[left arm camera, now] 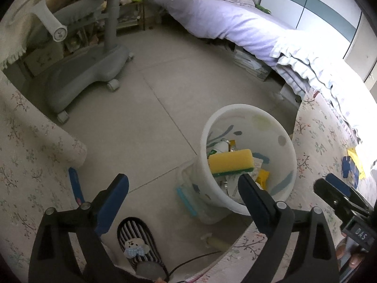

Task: Collect trash
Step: 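Carry the sponge and tissue over the white bin while opening both tools to drop them, then move both open tools back over the blue box and yellow cup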

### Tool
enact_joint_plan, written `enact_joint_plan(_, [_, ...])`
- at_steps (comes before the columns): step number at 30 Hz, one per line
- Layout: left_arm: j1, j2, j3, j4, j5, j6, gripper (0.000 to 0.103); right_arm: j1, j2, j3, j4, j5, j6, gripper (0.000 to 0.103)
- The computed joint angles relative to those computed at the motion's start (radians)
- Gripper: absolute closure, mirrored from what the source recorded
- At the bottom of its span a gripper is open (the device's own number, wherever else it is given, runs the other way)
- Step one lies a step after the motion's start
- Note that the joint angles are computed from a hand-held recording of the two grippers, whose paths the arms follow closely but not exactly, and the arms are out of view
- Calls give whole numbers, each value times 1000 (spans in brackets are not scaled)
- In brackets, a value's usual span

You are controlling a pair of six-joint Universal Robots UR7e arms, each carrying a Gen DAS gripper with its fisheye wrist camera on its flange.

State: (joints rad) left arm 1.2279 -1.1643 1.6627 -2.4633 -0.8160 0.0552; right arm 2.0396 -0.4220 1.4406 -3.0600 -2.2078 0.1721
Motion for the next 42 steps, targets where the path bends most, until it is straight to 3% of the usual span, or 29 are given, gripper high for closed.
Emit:
enact_joint_plan(6, [-27, 1, 17, 12, -6, -16, 8, 8, -106, 120, 29, -64, 83, 17])
enact_joint_plan(13, [-72, 12, 35, 32, -68, -93, 8, 16, -249, 284, 23, -155, 135, 13])
enact_joint_plan(19, [-120, 48, 54, 55, -92, -147, 8, 8, -360, 410, -2, -206, 148, 13])
enact_joint_plan(25, [-165, 79, 85, 88, -67, -198, 8, -15, -464, 497, -39, -244, 125, 13])
enact_joint_plan(30, [-191, 104, 90, 102, -90, -243, 8, -55, -525, 517, -44, -225, 55, 12])
enact_joint_plan(37, [-227, 138, 75, 112, -106, -217, 8, -135, -524, 454, -1, -89, -136, 12])
enact_joint_plan(42, [-244, 141, 85, 93, -73, -164, 8, -194, -485, 393, 29, 5, -202, 12])
